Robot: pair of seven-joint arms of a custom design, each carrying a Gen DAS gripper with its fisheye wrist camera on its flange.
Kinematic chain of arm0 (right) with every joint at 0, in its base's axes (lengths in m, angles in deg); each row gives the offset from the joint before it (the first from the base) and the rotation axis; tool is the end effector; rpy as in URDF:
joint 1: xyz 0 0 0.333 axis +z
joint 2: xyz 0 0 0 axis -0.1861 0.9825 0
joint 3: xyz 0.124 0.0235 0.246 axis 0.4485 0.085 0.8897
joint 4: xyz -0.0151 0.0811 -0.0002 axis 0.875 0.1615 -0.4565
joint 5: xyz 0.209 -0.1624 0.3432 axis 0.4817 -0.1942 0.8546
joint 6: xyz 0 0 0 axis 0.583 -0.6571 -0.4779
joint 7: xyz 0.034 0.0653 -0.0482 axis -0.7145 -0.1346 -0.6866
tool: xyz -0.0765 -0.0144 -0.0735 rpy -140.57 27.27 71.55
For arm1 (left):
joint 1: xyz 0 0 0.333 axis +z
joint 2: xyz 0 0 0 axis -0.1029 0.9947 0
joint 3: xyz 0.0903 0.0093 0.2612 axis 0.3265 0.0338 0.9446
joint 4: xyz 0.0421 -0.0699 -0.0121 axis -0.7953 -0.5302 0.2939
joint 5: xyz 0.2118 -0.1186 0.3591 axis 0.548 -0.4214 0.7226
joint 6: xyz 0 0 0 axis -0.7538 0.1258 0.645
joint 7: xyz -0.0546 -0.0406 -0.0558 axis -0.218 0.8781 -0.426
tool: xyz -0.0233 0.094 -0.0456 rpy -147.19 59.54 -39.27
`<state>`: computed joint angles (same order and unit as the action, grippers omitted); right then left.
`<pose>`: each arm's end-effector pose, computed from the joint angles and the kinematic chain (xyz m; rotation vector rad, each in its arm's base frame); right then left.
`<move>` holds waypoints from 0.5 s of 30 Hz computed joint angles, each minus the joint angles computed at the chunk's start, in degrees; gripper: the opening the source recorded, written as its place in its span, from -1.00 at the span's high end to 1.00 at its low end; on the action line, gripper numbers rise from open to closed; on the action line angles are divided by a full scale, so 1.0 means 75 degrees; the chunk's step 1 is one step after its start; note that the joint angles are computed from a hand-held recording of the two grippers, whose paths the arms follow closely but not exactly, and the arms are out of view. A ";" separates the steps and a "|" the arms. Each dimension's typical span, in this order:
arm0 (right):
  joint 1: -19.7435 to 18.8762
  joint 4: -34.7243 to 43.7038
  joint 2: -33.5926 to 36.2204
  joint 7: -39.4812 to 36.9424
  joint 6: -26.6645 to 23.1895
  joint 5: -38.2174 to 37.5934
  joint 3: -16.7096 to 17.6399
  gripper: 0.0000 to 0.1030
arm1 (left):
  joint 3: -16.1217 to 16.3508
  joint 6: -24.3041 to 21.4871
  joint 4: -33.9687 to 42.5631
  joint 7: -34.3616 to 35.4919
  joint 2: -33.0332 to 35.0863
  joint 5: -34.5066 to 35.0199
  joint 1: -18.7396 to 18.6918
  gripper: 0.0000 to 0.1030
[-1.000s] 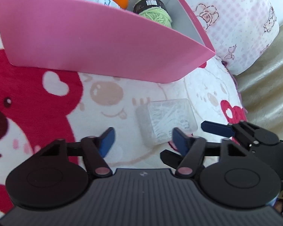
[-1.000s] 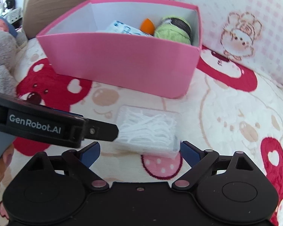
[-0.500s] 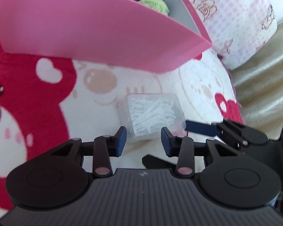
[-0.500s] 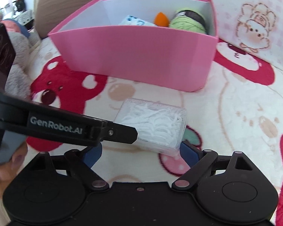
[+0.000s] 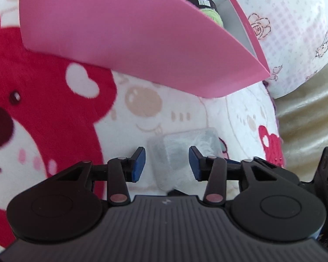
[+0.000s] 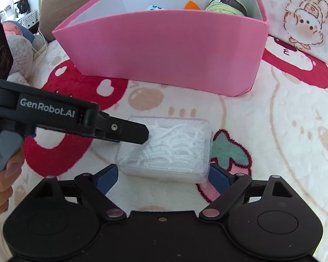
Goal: Organize objects
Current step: 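Close the left gripper around the clear floss-pick box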
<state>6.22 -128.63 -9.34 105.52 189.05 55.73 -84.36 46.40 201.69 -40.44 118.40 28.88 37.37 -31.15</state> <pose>0.6259 0.2502 0.3199 -2.0115 1.6218 -0.3262 0.6466 -0.4833 0.3123 2.0852 -1.7930 1.1831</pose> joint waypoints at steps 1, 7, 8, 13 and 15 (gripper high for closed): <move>0.0022 0.0012 0.0022 0.0015 0.0023 -0.0045 -0.0025 -0.80 | -0.0185 -0.0030 0.0092 0.0161 0.0097 -0.0180 0.0101 0.21; 0.0032 0.0117 0.0166 0.0006 0.0116 -0.0121 -0.0058 -0.82 | 0.0069 -0.0020 0.0191 -0.0088 0.0117 0.0050 -0.0103 0.21; 0.0068 0.0144 0.0193 0.0046 0.0120 -0.0189 -0.0095 -0.83 | 0.0071 -0.0006 0.0170 -0.0114 0.0105 0.0050 -0.0104 0.21; 0.0224 0.0122 0.0164 0.0325 0.0138 -0.0555 -0.0250 -0.83 | 0.0155 0.0066 0.0009 -0.0214 -0.0018 0.0169 -0.0166 0.21; 0.0281 0.0067 0.0091 0.0449 0.0131 -0.0703 -0.0307 -0.83 | 0.0073 0.0043 -0.0044 -0.0202 -0.0062 0.0131 -0.0102 0.20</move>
